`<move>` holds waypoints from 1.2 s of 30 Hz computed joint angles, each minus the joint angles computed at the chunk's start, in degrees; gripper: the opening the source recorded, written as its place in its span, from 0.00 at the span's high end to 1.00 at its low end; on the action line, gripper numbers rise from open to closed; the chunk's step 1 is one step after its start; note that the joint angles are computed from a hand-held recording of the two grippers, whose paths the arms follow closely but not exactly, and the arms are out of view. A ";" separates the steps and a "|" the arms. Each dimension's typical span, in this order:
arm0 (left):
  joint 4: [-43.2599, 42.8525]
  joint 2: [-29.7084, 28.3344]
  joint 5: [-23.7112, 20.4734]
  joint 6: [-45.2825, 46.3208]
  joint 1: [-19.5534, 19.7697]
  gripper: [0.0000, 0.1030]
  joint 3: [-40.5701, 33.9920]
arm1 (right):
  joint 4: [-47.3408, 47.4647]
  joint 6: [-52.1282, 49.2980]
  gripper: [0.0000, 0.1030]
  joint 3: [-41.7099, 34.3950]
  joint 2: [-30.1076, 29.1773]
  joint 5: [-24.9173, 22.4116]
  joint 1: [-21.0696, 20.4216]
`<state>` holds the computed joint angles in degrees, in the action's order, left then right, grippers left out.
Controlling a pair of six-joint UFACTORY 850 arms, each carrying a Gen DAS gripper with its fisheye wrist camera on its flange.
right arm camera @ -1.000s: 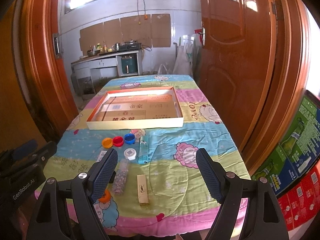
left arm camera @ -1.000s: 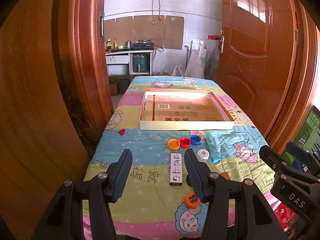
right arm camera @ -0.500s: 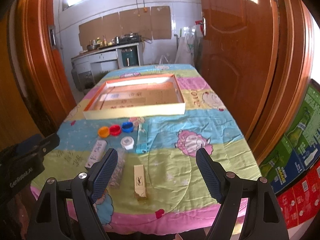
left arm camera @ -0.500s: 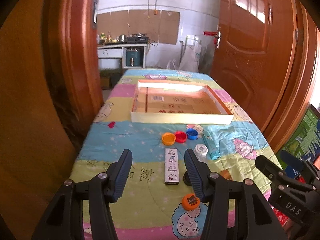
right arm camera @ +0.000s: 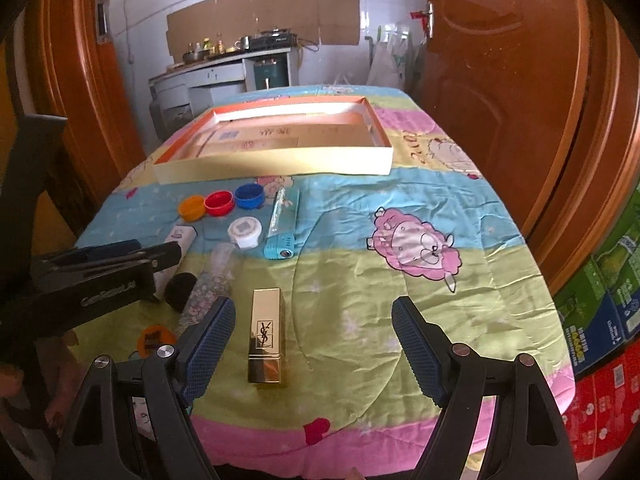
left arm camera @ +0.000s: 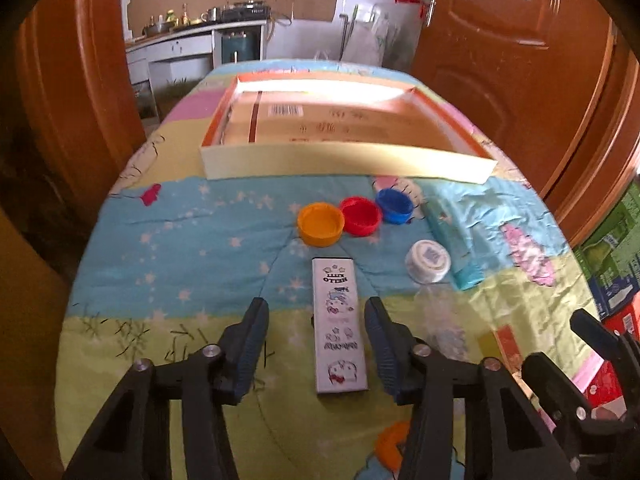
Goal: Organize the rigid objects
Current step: 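Grasp the gold lipstick with the right tool while the left tool grasps the Hello Kitty box, then carry the gold lipstick and Hello Kitty box into the cardboard tray with both tools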
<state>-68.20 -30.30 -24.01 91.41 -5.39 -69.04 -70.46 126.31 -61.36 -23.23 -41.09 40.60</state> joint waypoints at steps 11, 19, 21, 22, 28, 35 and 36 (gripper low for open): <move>-5.95 0.85 3.46 9.89 -0.40 0.75 2.10 | 2.77 -7.02 0.65 -1.86 -2.74 5.27 -1.34; -3.18 -0.02 -1.69 5.80 1.40 0.75 0.51 | 2.80 -8.34 0.82 -1.84 -2.32 4.92 -0.85; -2.47 0.02 -2.45 4.65 1.77 0.75 0.14 | 1.93 -7.48 0.82 -1.54 -1.66 4.61 -0.75; -2.91 0.26 -2.92 4.83 2.02 0.75 0.16 | 1.34 -7.01 0.82 -1.39 -1.35 4.48 -0.72; -5.27 2.12 -4.56 5.83 2.69 0.75 0.03 | -0.50 -4.06 0.82 -0.32 0.46 6.36 -1.54; -7.29 3.18 -6.61 7.40 2.84 0.75 -0.40 | -1.60 -3.63 0.82 0.00 2.32 1.65 -0.69; -7.50 3.23 -6.93 7.69 2.81 0.75 -0.42 | -1.83 -3.31 0.82 0.16 2.66 1.33 -0.72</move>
<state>-75.69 -27.07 -30.94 99.11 -2.58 -69.46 -72.28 123.01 -61.19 -20.57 -39.76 39.88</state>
